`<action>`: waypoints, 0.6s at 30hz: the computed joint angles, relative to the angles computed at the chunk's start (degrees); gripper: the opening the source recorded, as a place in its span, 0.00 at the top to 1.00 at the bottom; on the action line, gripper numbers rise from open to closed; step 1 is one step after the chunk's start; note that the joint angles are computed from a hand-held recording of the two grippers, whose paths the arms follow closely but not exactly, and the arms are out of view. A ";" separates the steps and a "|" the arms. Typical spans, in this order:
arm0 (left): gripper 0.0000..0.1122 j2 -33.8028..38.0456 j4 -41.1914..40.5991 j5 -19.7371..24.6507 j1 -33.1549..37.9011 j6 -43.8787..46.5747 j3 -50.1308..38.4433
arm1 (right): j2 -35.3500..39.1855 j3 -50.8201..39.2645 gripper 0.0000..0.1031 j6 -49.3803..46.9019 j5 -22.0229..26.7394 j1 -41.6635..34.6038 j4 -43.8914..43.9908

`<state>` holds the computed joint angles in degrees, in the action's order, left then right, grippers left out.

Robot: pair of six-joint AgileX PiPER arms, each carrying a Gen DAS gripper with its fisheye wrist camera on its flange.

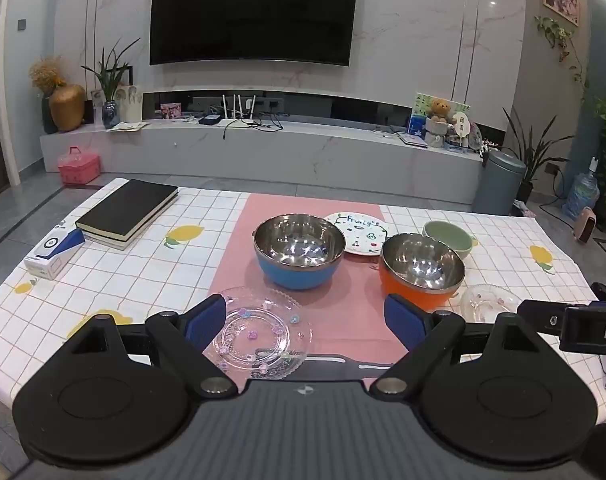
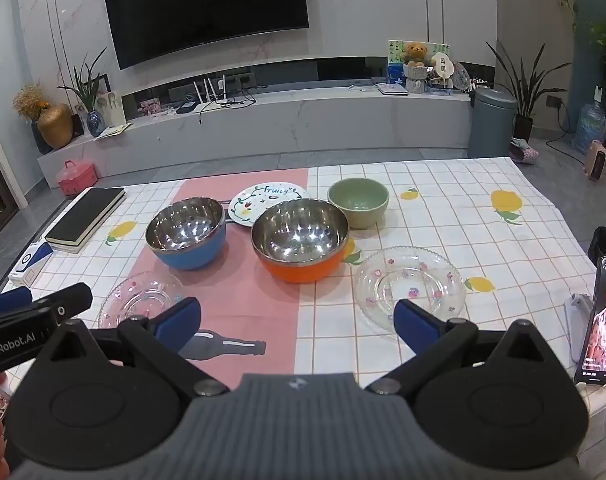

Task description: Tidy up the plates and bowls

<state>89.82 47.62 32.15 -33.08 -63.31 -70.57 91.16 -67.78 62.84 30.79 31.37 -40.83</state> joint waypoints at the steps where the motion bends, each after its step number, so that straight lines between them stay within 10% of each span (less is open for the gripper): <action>1: 0.08 -0.01 -0.25 0.23 -0.17 0.55 -0.07 | -0.04 0.14 0.03 0.42 -0.13 0.03 -0.42; 18: 0.09 0.10 -2.12 1.65 0.18 -0.07 -0.45 | 0.13 -0.64 0.03 -1.98 0.45 0.37 1.67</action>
